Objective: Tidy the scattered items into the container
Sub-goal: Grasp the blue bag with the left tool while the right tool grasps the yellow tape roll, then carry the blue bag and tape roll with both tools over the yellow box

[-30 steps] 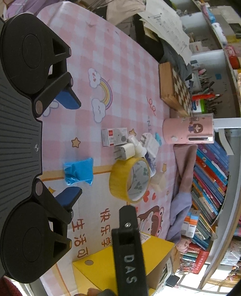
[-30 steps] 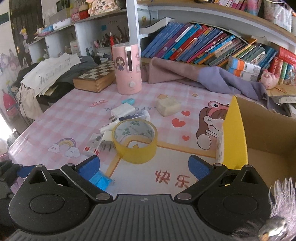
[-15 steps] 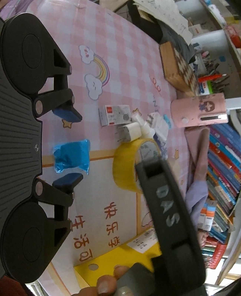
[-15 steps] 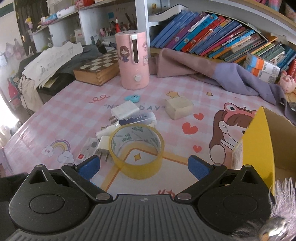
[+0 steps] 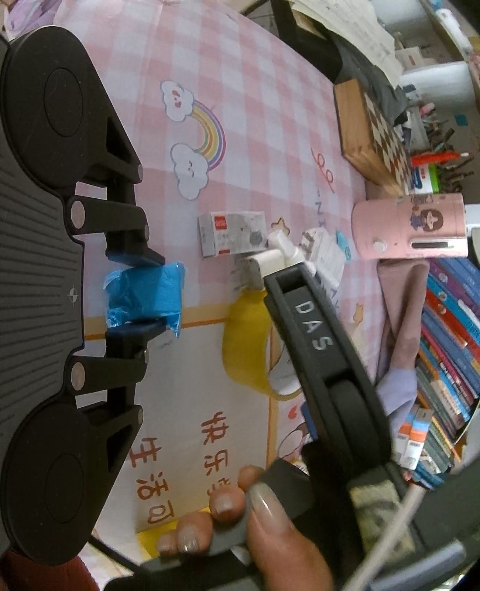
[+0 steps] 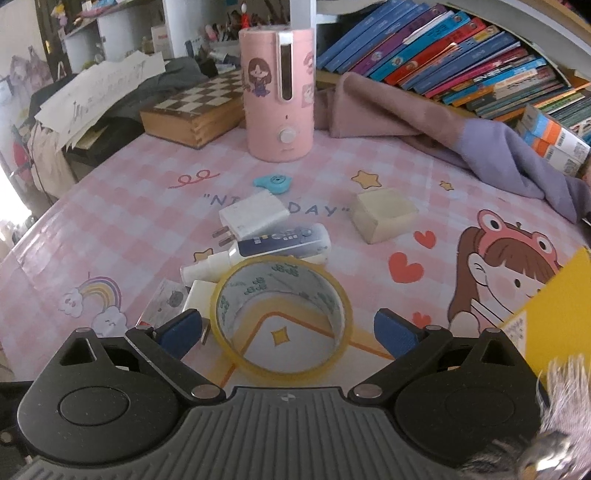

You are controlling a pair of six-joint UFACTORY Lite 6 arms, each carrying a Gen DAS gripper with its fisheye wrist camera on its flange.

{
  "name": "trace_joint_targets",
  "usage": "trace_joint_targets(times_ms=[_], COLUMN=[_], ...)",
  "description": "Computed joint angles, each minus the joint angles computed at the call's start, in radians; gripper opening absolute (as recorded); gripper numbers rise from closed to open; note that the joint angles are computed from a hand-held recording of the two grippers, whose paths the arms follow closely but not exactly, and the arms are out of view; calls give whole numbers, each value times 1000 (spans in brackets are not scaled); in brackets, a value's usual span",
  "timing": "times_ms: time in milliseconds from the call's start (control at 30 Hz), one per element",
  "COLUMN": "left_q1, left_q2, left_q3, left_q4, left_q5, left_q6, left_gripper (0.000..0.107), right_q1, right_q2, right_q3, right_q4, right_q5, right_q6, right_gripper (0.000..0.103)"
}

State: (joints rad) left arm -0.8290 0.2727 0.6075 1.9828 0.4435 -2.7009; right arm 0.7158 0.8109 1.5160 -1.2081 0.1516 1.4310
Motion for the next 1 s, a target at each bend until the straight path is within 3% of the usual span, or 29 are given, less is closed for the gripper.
trace_joint_targets(times_ms=[100, 233, 367, 467, 700, 1000], left_q1=[11, 17, 15, 7, -12, -75], left_q2=[-14, -32, -55, -75, -129, -276], left_q3=[-14, -34, -55, -67, -90, -167], left_q4=[14, 23, 35, 39, 20, -101], left_q5=[0, 1, 9, 16, 46, 108], left_q6=[-8, -15, -31, -32, -3, 91], left_gripper=[29, 29, 28, 28, 28, 28], right_q1=[-4, -12, -13, -9, -7, 21], right_q2=[52, 98, 100, 94, -34, -235], right_q3=[71, 127, 129, 123, -29, -249], right_q4=[226, 394, 380, 347, -97, -542], right_q5=[22, 31, 15, 23, 0, 24], right_q6=[-215, -369, -349, -318, 136, 600], right_gripper=[99, 98, 87, 87, 87, 87])
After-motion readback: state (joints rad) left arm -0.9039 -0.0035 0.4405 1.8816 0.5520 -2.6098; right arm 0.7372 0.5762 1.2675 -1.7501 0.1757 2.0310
